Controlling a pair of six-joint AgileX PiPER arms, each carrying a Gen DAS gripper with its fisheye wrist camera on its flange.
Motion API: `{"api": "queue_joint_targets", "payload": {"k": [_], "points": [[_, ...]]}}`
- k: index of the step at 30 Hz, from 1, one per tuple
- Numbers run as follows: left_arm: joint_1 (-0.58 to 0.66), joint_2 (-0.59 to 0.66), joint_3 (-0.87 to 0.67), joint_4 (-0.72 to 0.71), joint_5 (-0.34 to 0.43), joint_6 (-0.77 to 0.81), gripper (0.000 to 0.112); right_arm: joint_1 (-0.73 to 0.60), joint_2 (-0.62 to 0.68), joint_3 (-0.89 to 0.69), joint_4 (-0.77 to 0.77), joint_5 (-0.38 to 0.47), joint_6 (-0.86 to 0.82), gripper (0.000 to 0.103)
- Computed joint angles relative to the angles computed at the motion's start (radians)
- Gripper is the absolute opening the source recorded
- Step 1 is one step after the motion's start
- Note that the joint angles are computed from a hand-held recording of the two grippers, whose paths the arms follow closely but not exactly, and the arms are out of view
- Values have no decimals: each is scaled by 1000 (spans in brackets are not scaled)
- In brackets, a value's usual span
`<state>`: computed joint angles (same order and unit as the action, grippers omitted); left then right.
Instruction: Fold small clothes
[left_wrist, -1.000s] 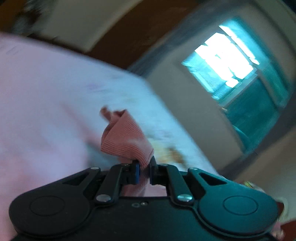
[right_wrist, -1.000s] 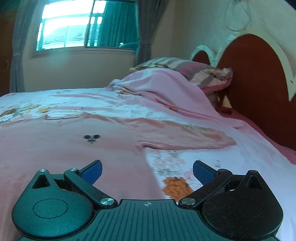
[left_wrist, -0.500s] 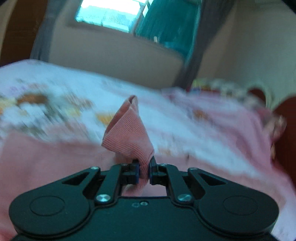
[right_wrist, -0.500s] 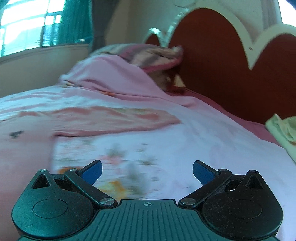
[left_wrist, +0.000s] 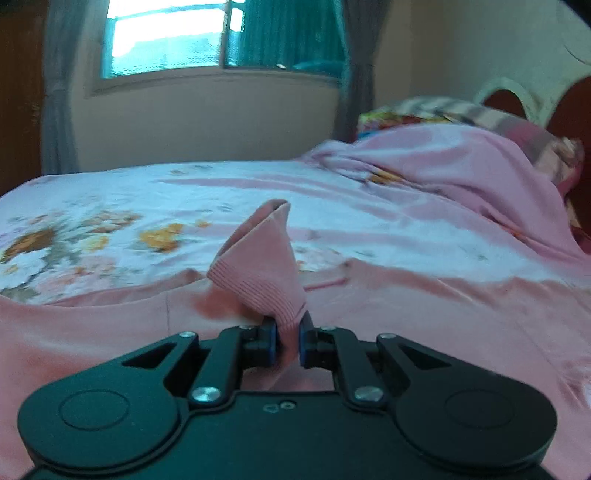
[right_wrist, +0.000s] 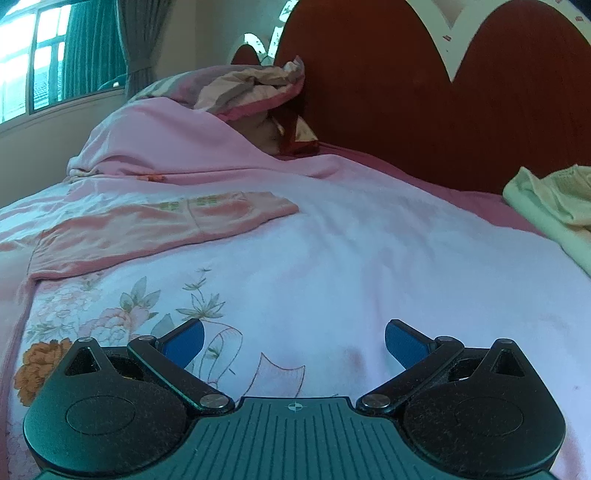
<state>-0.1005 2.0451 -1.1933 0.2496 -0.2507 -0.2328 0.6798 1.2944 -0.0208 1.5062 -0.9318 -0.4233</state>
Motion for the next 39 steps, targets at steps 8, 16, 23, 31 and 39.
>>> {"api": "queue_joint_targets", "payload": {"k": [8,16,23,31,39], "points": [[1,24,28,668,-114,-490,98,-83,50,13,-125,43,97,103],[278,-247,460,450,-353,-199,100,-50,-30,-9,-86,39,23,103],[557,-220,455,282,-167,-48,94,-119,99,-317,-644,320,332,89],[643,-99,349,467,-209,-378,94,-117,681,-1067,-1365,677,991,54],[740,-68,341,620,-300,-572,94,-161,870,-1319,-1615,719,1334,49]]}}
